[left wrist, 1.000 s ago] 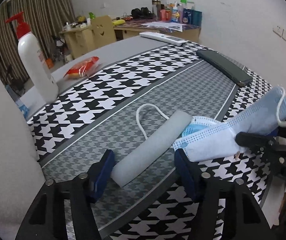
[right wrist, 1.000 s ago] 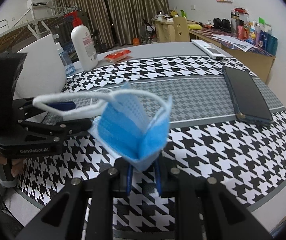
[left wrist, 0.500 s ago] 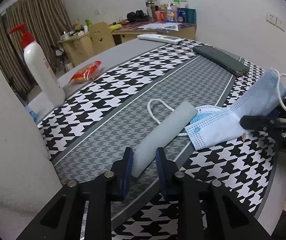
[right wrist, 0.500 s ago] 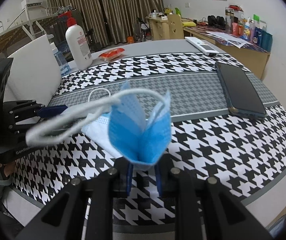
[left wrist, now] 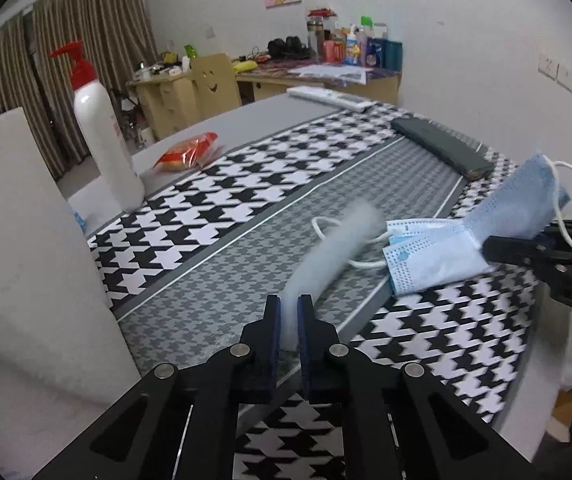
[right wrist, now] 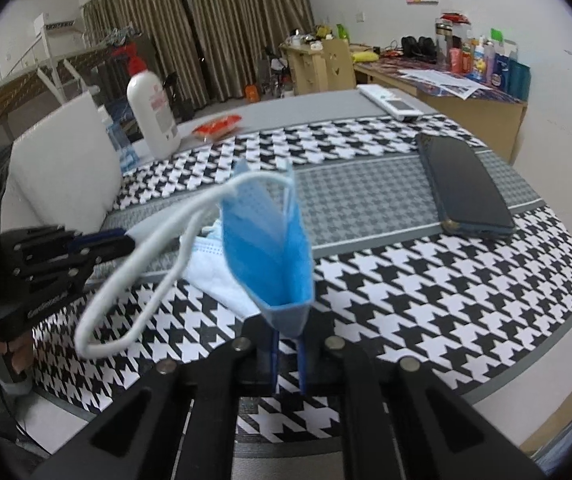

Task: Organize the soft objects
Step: 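Lift the blue face mask with the right gripper while the left gripper closes on the white foam tube, then lift the white foam tube with the left gripper while the right gripper holds the mask up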

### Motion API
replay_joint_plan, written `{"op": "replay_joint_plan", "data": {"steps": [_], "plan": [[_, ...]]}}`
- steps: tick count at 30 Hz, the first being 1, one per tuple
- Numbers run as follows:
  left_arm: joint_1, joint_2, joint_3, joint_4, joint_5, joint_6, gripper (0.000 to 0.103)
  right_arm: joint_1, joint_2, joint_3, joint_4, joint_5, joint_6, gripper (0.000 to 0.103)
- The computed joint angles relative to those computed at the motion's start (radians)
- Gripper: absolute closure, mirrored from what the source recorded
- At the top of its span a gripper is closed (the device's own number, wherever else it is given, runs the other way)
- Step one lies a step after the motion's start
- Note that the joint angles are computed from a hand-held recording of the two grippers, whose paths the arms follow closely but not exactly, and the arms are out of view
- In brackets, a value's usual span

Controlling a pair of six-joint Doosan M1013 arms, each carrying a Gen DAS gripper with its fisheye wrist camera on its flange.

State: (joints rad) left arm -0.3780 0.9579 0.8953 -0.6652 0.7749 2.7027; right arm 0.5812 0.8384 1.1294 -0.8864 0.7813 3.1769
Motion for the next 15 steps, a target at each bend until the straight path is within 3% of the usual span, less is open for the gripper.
{"op": "replay_joint_plan", "data": {"steps": [5,15], "plan": [[0.009,-0.045,0.069,-0.103,-0.052,0.085,0.094,0.007,-0.009,0.007,-0.044,0.007,0.035,0.093],[0.021,-0.082,0.128,-0.192,-0.060,0.135,0.094,0.022,-0.022,0.015,-0.112,0.027,0.087,0.093]]}}
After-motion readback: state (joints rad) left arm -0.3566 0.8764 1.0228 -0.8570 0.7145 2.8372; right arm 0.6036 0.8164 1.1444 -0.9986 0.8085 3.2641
